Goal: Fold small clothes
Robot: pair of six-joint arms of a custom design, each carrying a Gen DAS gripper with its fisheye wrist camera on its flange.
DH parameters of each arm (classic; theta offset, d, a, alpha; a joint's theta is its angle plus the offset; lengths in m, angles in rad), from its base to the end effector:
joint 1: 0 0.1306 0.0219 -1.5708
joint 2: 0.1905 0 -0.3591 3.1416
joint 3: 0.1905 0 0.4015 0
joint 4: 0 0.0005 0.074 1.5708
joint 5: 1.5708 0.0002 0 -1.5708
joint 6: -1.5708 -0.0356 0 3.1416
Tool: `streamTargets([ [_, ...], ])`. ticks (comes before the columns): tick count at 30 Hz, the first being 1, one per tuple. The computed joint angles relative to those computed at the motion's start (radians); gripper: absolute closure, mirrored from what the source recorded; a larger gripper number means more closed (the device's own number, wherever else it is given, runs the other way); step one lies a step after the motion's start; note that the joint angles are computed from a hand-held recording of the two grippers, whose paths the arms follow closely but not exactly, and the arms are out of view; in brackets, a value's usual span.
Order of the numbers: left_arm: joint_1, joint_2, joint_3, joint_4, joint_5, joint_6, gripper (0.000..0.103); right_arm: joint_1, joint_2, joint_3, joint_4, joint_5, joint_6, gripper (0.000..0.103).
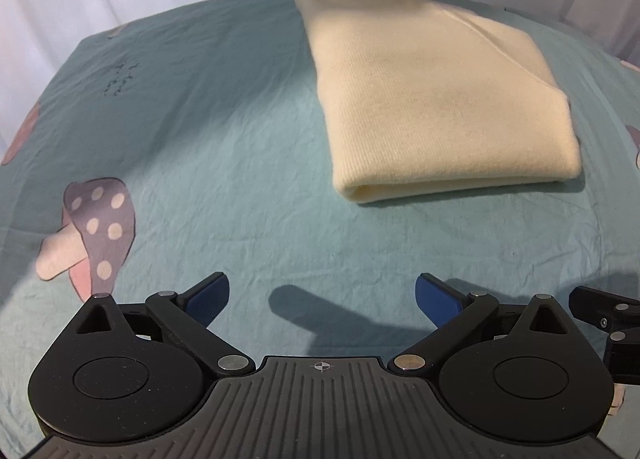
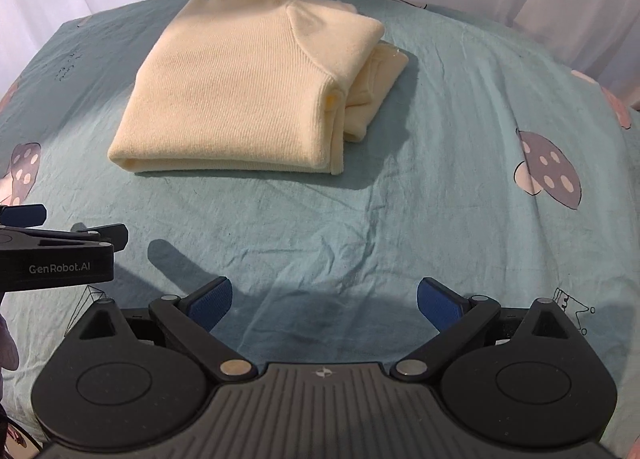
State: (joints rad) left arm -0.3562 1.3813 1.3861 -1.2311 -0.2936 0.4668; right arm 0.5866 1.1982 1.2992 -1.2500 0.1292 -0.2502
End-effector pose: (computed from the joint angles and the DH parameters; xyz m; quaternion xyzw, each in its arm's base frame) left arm 0.4346 -0.1512 0.3898 -0.0789 0.9717 0.0643 0.2130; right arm 0.3367 0.2177 0.4244 -0.1500 0.9643 0.0272 0.2165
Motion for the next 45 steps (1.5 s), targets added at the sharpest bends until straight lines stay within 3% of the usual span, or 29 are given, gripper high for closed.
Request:
streamTargets([
  [17,-0.007,0.042,0.044,-0.049,0.023,0.005,0.001,-0.007,0.057,0.058,-0.051,0.001,-0.022,0.004],
  [45,-0.003,0.047,0.049,-0.049,0.045,-0.016,0.001,0.004,0.065,0.061,-0.069,0.020,-0.037,0.004],
])
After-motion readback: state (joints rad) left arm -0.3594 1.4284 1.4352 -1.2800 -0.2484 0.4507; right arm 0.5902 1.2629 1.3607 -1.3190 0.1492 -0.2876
